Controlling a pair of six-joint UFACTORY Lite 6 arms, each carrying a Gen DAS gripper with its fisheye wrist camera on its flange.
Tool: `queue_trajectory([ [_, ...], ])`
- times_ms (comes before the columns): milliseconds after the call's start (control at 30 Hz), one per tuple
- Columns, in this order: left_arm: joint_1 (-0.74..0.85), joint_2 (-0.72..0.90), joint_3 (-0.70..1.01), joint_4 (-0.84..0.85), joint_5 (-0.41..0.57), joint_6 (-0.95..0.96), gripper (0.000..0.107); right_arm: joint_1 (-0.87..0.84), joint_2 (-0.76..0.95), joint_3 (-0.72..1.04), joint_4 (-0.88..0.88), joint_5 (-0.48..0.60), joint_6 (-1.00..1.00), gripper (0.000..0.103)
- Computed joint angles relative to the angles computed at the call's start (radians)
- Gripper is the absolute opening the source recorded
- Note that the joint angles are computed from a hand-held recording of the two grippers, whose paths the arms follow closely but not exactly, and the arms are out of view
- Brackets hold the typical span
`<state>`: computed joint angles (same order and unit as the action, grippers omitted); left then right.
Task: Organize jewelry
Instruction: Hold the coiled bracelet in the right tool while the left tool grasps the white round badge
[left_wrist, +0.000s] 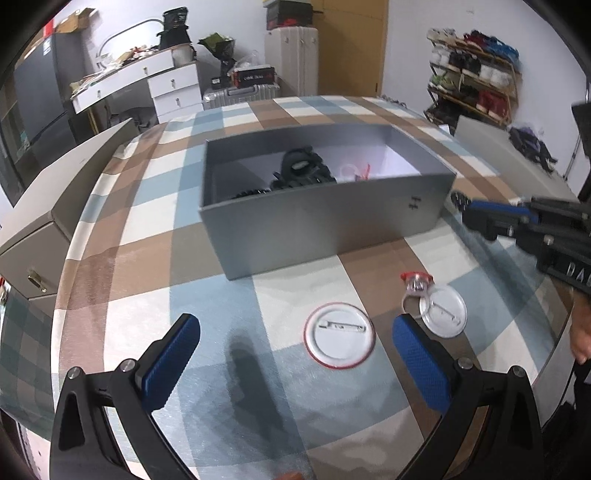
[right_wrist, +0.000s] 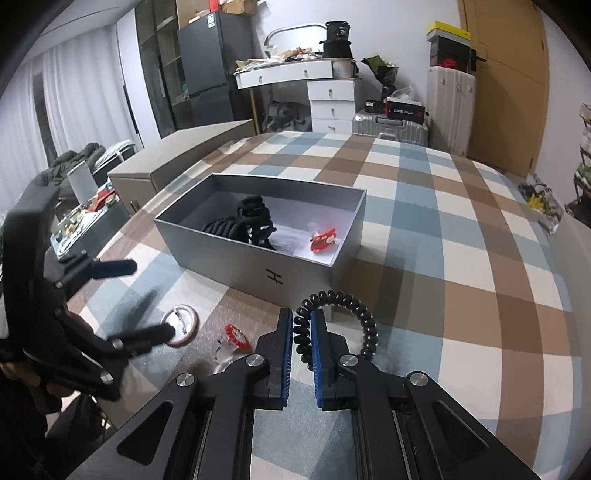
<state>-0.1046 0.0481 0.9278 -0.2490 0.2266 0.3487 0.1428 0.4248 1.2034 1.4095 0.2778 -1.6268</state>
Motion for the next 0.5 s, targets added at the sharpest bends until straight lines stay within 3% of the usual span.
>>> queue_trajectory([
  [133,-0.015,0.012,0.002,0.067,0.002,-0.053,0.101,0.002,-0.014,-0.009,0.024,0.002,-0.022,0.009],
  [300,-0.007,0.014,-0.003,-0.080,0.015,0.106,0.099,-0.001,-0.030,-0.020,0.041,0.007,-0.041,0.009],
  [367,-0.008,0.011,-0.009,-0.131,0.022,0.170,0.095,-0.003,-0.032,-0.020,0.038,0.009,-0.035,0.009],
  [500,-0.016,0.008,-0.016,-0.177,0.034,0.240,0.075,-0.004,-0.032,-0.017,0.039,0.009,-0.036,0.009],
])
